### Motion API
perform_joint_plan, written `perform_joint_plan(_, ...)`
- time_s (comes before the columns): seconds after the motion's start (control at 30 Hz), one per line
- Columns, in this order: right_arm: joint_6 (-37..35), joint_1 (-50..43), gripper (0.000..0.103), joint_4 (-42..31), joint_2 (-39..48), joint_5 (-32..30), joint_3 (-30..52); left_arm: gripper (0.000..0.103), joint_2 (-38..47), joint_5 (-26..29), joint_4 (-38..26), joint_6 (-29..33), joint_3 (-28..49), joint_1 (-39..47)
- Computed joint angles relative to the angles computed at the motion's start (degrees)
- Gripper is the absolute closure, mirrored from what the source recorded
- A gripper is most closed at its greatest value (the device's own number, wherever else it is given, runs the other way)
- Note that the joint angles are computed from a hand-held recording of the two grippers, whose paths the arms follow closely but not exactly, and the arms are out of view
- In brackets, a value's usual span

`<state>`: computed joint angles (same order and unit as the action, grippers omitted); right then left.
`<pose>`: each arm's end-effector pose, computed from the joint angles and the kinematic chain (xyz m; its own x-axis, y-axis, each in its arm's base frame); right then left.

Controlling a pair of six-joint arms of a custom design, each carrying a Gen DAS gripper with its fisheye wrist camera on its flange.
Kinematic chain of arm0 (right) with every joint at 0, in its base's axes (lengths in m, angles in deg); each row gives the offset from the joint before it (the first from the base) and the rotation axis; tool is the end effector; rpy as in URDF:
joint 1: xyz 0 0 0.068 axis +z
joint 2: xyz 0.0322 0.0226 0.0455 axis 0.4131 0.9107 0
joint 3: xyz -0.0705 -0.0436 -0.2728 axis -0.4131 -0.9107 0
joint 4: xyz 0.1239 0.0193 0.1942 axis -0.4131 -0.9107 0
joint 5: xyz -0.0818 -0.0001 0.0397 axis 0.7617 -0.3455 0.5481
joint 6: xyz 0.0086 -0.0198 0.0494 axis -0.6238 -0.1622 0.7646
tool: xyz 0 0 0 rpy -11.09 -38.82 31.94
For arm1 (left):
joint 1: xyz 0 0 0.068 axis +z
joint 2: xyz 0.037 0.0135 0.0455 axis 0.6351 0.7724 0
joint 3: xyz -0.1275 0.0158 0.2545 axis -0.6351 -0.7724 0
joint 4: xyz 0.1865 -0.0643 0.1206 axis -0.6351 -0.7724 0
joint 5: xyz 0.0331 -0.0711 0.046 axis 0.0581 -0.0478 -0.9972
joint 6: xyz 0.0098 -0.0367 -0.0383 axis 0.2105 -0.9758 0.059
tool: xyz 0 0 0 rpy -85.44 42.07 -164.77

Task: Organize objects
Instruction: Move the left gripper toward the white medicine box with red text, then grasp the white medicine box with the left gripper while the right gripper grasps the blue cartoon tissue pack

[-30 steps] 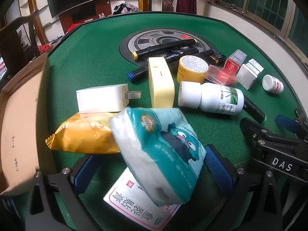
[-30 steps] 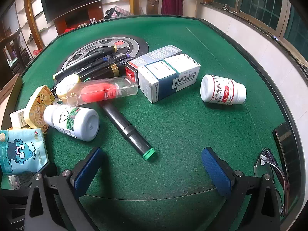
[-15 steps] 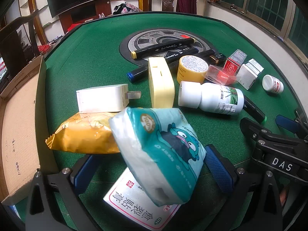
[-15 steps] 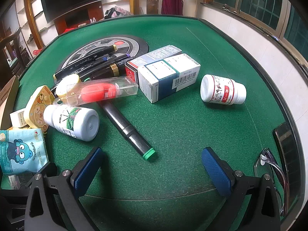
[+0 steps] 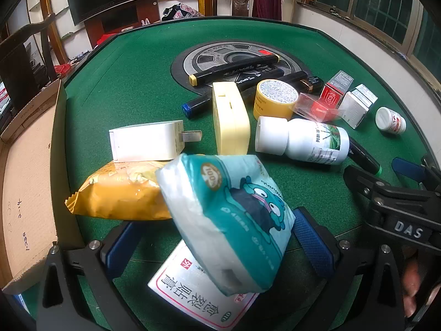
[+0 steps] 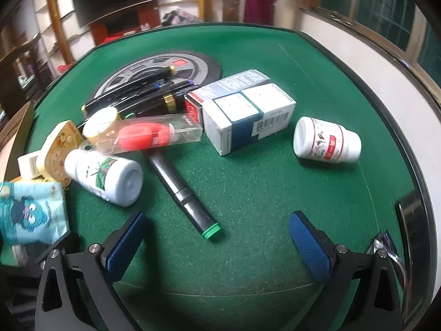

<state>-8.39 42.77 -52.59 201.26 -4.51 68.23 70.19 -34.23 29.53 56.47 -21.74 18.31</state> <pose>0.2717 0.0776 0.0465 -0.7638 0.3416 -0.5476 0.3827 0.9229 0.0419 0.3674 -0.1447 0.0201 -0.7467 0.3993 -0.5320 0.4745 0.8802 -0.0054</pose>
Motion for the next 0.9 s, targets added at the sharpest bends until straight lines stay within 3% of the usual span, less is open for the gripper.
perform_joint_plan(0.07, -1.2, 0.1, 0.008, 7.6, -2.3, -1.9, -4.7, 0.000, -0.2, 1.0, -0.9, 1.6, -0.1, 0.5)
perform_joint_plan(0.2, -7.6, 4.5, 0.008, 14.5, -6.1, 3.1, -9.8, 0.000, -4.8, 5.6, -1.1, 6.1, -6.2, 3.0)
perform_joint_plan(0.33, -11.6, 5.8, 0.013, 22.7, -7.9, 3.9, -14.4, 0.000, -7.7, 11.9, 3.8, 9.2, -12.3, 6.2)
perform_joint_plan(0.5, -12.8, 5.4, 0.014, 25.7, -8.0, 2.7, -15.1, 0.000, -11.9, 18.9, 3.5, 12.0, -16.1, 10.4)
perform_joint_plan(0.63, -13.5, 5.7, 0.014, 30.0, -10.0, 1.4, -18.4, 0.000, -9.8, 21.0, 0.6, 10.1, -12.4, 11.0)
perform_joint_plan(0.77, -13.1, 5.7, 0.014, 32.0, -9.1, 1.4, -18.9, 0.016, -10.4, 22.4, 0.3, 11.9, -13.5, 11.0)
perform_joint_plan(0.9, -13.2, 5.5, 0.014, 32.4, -8.8, 0.5, -18.8, 0.021, -7.2, 20.4, -1.2, 10.4, -10.4, 9.8)
